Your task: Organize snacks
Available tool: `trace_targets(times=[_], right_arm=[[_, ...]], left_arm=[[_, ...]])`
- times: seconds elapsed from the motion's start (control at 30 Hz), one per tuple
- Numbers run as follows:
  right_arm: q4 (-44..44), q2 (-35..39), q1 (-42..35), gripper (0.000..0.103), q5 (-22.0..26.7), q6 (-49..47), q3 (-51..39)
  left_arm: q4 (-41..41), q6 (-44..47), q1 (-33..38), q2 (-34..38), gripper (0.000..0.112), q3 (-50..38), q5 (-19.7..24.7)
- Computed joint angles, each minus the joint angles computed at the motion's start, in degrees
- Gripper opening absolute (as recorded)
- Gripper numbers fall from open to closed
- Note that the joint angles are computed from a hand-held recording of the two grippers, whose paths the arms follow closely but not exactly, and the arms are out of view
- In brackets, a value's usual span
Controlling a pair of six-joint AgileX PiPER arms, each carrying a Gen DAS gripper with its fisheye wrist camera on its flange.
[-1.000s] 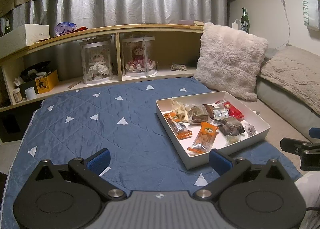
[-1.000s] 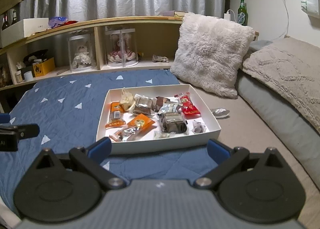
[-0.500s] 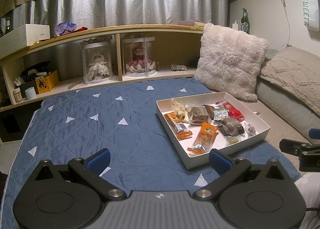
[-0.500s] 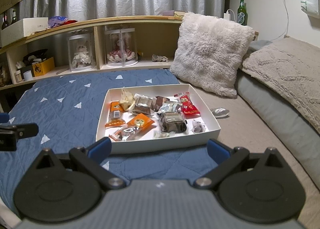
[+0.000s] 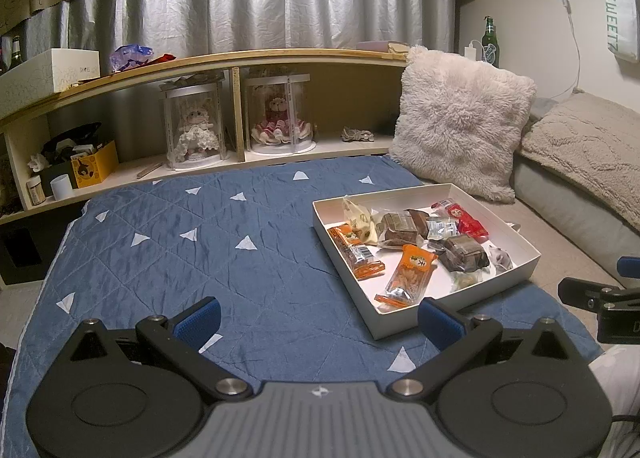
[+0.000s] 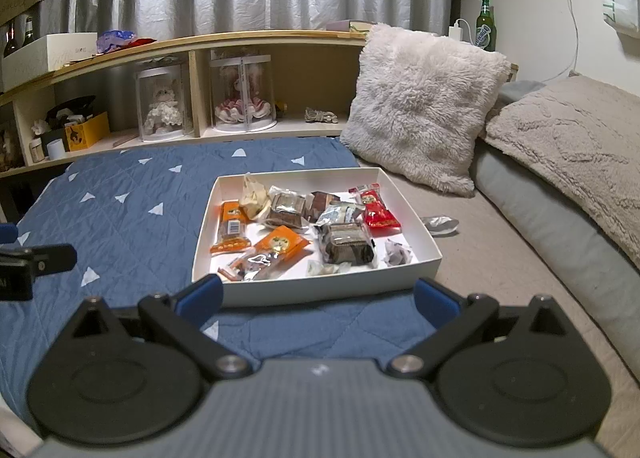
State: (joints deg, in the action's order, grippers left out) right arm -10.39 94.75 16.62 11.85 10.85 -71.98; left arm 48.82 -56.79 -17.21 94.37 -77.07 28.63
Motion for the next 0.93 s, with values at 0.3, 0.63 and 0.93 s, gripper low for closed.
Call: trace_targets(times=[0.3,0.63,0.93], right_arm=[[-0.1,0.0,0.0,0.103,0.0,0.1,0.0],[-0.2,0.0,0.0,0.103,0.1,0.2,0.0],[-0.1,0.0,0.0,0.103,0.1,0.1,0.0]], left_arm=[[0.1,-0.1,0.0,-0.1,0.103,0.1,0.0],[0.2,-0.1,0.0,-0.1,0.103,0.1,-0.1],[-0.6,0.3,0.1,-0.4,0.103,0.0,0.6]])
